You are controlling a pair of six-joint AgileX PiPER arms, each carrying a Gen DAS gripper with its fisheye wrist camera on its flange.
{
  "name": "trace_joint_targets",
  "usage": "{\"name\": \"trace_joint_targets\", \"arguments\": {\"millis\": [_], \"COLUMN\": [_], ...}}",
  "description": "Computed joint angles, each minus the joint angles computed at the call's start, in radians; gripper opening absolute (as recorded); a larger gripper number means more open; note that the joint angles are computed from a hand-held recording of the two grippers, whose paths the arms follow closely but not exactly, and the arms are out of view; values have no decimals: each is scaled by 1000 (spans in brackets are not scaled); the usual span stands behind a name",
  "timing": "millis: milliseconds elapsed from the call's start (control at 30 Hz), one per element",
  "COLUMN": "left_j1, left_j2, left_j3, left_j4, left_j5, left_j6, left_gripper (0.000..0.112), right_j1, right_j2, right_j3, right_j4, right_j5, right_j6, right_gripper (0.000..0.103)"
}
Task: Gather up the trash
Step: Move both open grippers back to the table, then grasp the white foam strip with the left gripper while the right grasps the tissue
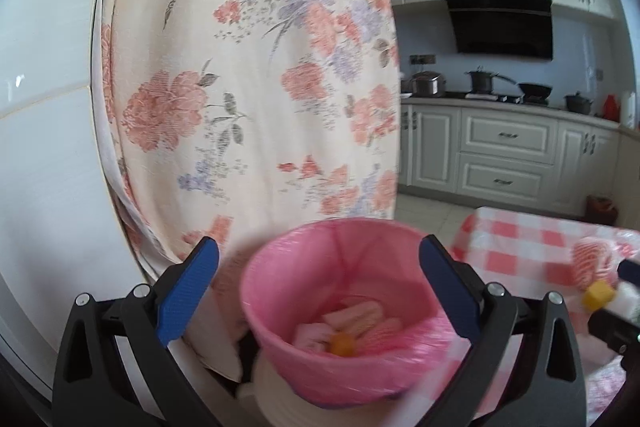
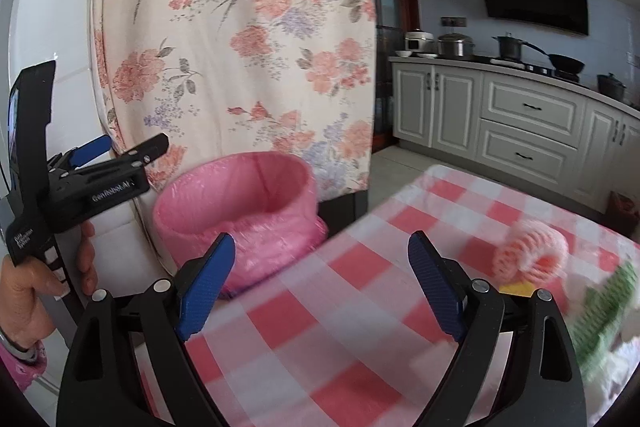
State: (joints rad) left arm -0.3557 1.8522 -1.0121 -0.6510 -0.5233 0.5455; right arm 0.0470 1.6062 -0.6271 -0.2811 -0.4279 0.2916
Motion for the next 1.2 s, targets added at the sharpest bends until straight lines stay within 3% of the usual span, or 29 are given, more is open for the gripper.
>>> {"name": "trace_joint_targets", "arguments": {"millis": [100, 233, 433, 800, 967, 1200], "left_j1": [-44, -130, -288, -446, -499, -518], "left_j2": [-25, -39, -1, 131, 218, 319], "left_j3": [26, 72, 83, -64, -196, -382], "left_j4": [7, 50, -14, -152, -341, -649], "left_j5": [52, 58, 18, 123, 162, 222], "left_j6": [-7, -34, 44, 180, 379, 692], "left_gripper": [97, 97, 98, 98, 97, 85], "right_j1": [-64, -151, -337, -734, -830, -904], "right_j2": [-62, -123, -196, -146, -105, -70], "right_j3": [100, 198, 331, 370, 343, 307], "right_j4": [24, -5, -113, -397, -464, -525], "right_j5": [-28, -62, -121, -204, -219, -232], "right_j6": [-23, -19, 28, 159, 187, 219], "right_gripper": [84, 85, 85, 85, 85, 85]}}
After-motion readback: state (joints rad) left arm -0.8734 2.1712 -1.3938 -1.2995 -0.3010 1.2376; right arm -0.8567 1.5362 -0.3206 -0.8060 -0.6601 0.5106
